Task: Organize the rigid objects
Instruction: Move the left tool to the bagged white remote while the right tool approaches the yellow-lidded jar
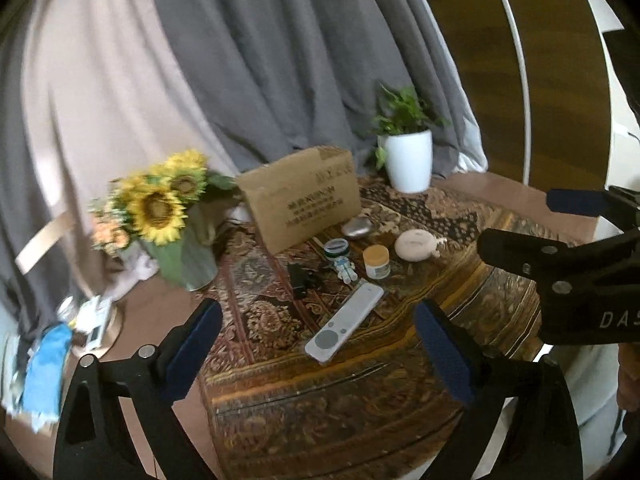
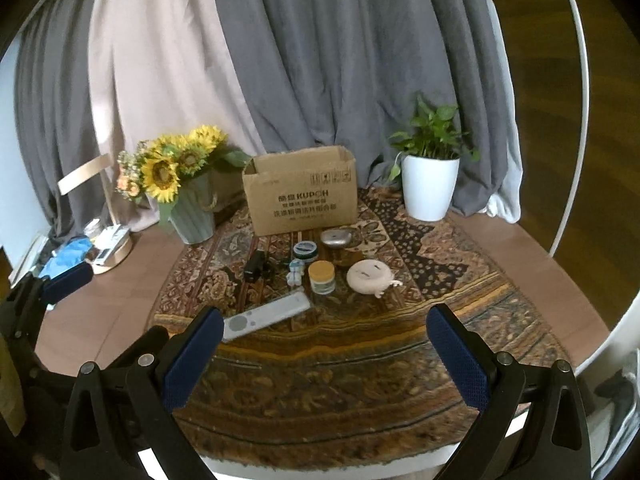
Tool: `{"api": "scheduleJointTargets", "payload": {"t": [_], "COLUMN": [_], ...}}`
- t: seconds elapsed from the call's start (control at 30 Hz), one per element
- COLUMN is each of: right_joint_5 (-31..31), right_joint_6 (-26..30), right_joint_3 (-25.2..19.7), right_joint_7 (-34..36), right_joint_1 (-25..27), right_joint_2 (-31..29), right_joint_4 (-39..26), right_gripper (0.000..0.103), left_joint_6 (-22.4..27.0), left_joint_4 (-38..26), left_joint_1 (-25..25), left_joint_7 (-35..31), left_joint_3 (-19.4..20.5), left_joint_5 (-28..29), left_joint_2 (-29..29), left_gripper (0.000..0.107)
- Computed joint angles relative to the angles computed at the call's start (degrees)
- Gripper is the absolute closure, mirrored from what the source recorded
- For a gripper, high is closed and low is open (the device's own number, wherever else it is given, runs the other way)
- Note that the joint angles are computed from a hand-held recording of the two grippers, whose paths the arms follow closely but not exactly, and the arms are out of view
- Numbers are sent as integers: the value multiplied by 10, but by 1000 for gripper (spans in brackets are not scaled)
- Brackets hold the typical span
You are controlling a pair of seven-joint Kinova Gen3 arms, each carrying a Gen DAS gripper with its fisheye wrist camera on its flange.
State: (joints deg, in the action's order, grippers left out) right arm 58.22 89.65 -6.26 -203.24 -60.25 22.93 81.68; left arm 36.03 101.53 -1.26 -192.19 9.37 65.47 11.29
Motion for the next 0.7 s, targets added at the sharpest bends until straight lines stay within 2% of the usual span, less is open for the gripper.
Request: {"api": "scheduleJointTargets", "payload": {"t": [0.2, 0.4, 0.57, 0.7], "right_joint_5": [-15, -36, -50, -64], "right_joint_6": [-44, -99, -169, -222], "right_joint_3": [19, 35, 44, 52], "right_joint_7": [11, 26, 38, 47], "right_joint_1": [35, 63, 99, 126], "right_joint_2": [31, 43, 40, 46], "right_joint_4": [-20, -17, 10, 23], "right_gripper": [2, 8, 19, 23], "left_joint_6": [44, 86, 115, 147], "left_joint_4": [-91, -174, -242, -298], "left_joint_1": [5, 17, 37, 52], "left_joint_7": [26, 97, 164, 214], "left_joint_3": [20, 44, 55, 60], "left_joint_5": [-89, -191, -269, -319], "left_joint_2": [85, 152, 207, 251], "left_gripper": [23, 28, 36, 40]}}
